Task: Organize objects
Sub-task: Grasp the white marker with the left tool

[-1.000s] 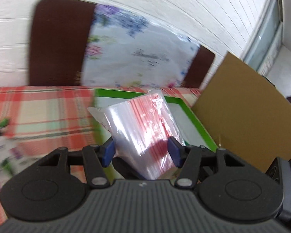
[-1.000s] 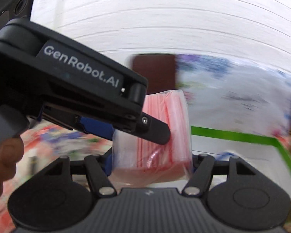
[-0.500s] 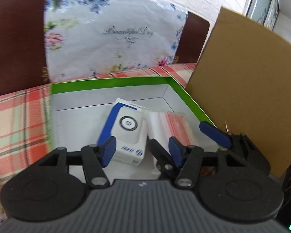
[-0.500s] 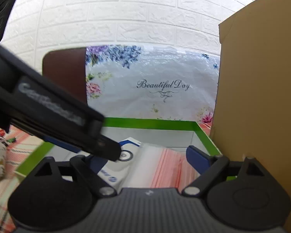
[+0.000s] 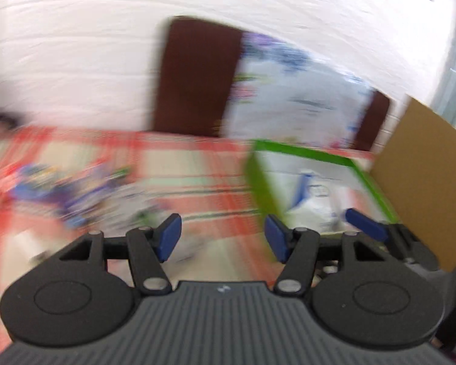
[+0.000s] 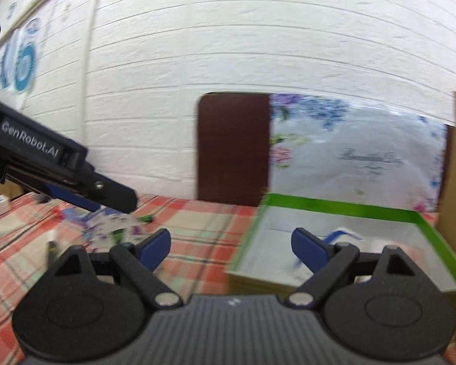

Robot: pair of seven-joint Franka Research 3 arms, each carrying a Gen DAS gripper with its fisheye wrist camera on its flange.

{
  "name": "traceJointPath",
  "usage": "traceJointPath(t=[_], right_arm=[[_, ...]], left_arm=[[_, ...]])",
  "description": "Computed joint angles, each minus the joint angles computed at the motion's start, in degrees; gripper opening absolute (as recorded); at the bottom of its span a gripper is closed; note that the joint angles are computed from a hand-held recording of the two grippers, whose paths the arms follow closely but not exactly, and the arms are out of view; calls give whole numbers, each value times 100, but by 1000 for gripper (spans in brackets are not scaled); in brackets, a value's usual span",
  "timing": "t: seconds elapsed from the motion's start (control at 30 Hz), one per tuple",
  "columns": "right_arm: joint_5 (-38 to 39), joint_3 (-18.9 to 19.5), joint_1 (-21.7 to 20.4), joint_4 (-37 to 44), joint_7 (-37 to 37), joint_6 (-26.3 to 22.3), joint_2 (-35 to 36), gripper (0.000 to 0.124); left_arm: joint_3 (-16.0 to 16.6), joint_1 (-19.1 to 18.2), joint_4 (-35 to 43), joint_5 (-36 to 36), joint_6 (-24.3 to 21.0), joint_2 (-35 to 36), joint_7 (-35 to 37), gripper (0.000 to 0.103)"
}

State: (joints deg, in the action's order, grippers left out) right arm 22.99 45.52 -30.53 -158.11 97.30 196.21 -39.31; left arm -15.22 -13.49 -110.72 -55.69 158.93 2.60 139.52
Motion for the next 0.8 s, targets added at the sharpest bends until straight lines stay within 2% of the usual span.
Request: traceJointPath(t=[0.03,0.27,0.4,0.53,0.6,0.7,0.8], right_arm=[[-61,120,-47,161,-16,-3,193,89],[-619,-38,567,593,-178,-542,712,88],[-1043,-47,690,834,-101,-841,1043,87],[-1438,-344,1166,1074,-89,-1077,1461,74],[-1708,-430,1298,1284,-167,-1166,1764,67],[-2127,-173,1048,1643,-96,-1237,2183,59],[-2612,419,403,2061,190,-1403,2595,51]], left_arm=[[76,57,-121,152,54,-56,-193,63],[424,404,-662,786,256,-148,-1096,63],[488,609,-672,631,58,-53,-1270,63],[462,786,-510,354,-208,103,-1167,62],[441,884,-317,235,-489,229,-1201,62],[383,1046,87,-11,-1080,482,-1318,61],[310,1092,420,99,-1279,762,-1753,61]])
